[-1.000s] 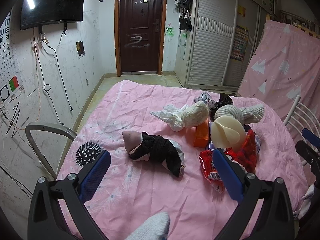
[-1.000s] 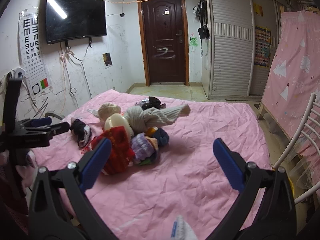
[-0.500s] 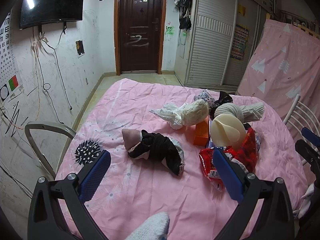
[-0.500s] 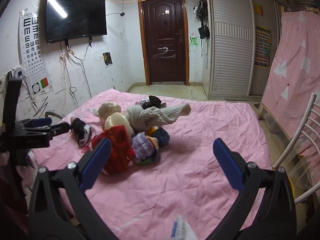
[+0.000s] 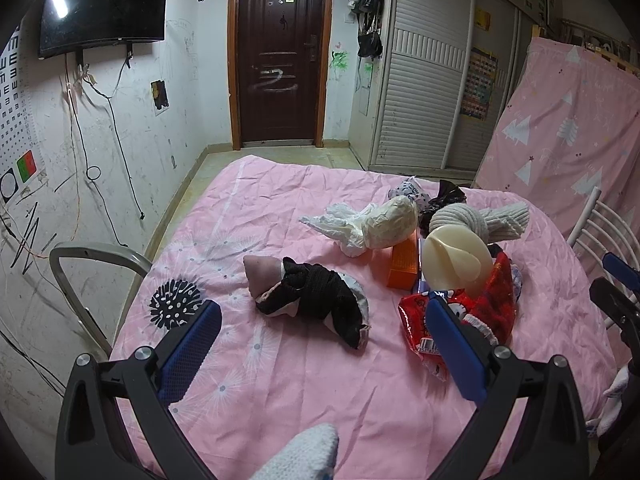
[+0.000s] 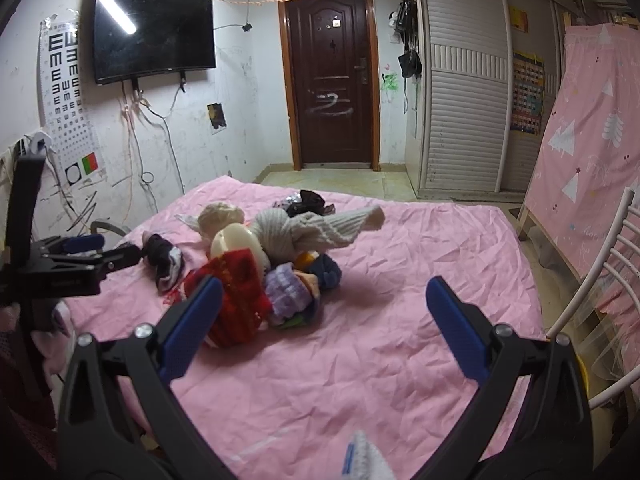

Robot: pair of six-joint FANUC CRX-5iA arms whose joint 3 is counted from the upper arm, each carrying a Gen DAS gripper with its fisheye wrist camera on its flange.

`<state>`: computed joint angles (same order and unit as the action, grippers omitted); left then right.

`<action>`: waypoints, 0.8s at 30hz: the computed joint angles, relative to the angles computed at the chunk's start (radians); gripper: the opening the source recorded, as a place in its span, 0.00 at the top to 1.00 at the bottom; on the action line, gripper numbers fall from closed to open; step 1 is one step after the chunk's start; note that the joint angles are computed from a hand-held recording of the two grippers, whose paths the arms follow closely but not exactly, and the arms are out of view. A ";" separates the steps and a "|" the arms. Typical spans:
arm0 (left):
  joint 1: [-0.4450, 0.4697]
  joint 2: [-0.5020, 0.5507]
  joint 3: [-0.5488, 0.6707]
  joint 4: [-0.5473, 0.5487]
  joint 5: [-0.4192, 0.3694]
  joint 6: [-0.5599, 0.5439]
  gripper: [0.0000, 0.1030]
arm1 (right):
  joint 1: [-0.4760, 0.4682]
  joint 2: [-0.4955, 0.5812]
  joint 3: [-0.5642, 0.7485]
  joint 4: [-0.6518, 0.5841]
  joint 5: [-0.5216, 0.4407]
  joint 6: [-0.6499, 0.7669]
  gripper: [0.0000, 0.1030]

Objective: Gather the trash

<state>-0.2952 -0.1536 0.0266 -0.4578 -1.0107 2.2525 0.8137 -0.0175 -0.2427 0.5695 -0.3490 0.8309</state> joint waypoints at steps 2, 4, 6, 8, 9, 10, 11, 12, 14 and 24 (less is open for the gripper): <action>-0.001 0.000 0.000 0.000 -0.001 0.000 0.10 | 0.001 0.000 0.001 0.000 -0.002 0.000 0.05; -0.001 0.001 0.001 -0.001 -0.002 0.000 0.10 | 0.001 0.001 0.001 0.000 -0.002 0.000 0.05; 0.000 0.000 0.000 0.002 -0.001 0.000 0.10 | 0.002 0.002 0.002 -0.002 -0.003 0.001 0.05; 0.001 0.002 0.002 0.004 -0.004 -0.002 0.10 | 0.002 0.002 0.000 0.003 -0.002 -0.003 0.05; 0.002 0.002 0.002 0.006 -0.004 -0.005 0.10 | 0.002 0.002 0.001 0.001 -0.002 -0.001 0.05; 0.002 0.002 0.003 0.007 -0.005 -0.006 0.10 | 0.002 0.002 0.001 0.000 -0.001 -0.001 0.05; 0.003 0.001 0.003 0.008 -0.006 -0.006 0.10 | 0.002 0.003 0.002 -0.001 -0.003 0.000 0.05; 0.003 0.001 0.003 0.008 -0.006 -0.007 0.10 | 0.002 0.003 0.002 -0.001 -0.003 0.000 0.05; 0.003 0.002 0.003 0.009 -0.006 -0.007 0.10 | 0.002 0.003 0.004 -0.004 -0.004 0.003 0.05; 0.028 0.009 0.001 0.038 -0.004 -0.028 0.10 | 0.010 0.020 0.023 -0.030 -0.021 0.029 0.05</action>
<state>-0.2668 -0.1450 0.0276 -0.4203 -1.0143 2.2244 0.8233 0.0024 -0.2196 0.5400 -0.3699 0.8596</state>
